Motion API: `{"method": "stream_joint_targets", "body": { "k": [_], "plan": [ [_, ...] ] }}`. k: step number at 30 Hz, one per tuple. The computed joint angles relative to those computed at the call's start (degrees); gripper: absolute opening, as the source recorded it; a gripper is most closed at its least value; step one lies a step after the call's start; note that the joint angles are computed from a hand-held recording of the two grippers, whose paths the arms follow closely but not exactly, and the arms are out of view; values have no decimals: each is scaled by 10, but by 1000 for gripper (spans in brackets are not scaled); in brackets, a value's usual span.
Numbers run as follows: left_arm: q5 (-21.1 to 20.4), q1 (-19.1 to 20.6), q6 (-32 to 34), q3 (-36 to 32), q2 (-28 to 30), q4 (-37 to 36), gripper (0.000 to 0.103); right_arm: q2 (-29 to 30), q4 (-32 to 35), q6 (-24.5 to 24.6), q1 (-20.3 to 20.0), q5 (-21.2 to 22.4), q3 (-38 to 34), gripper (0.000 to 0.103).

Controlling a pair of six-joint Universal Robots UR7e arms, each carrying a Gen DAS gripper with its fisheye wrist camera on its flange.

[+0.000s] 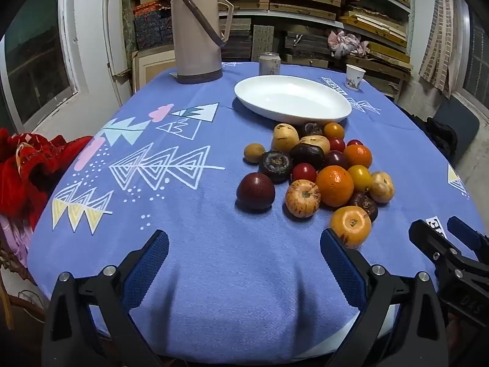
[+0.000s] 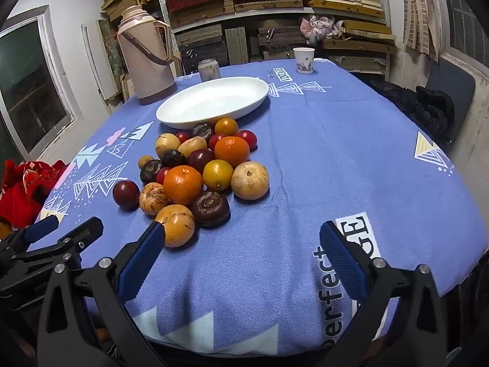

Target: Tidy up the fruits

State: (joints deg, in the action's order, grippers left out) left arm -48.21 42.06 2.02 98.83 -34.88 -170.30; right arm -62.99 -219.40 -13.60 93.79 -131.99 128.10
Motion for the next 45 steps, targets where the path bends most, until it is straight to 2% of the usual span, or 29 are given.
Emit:
{"method": "stream_joint_targets", "body": {
  "k": [5,14,22,30,45],
  "plan": [
    [-6,1,-4,-9,3,17,100,2,-2,1,-2,1,-1,99],
    [12,2,-5,-1,5,-14,100,0,3,5,-3,4,0,99],
    [1,0,24,8,4,-42,100,-3,3,6,0,1,3,99],
    [3,9,-25,-5,1,14,99,5,-4,7,-4,5,1,99],
    [7,9,-34,-2,-2,17,100,-2,4,11,-5,12,4,99]
  ]
}}
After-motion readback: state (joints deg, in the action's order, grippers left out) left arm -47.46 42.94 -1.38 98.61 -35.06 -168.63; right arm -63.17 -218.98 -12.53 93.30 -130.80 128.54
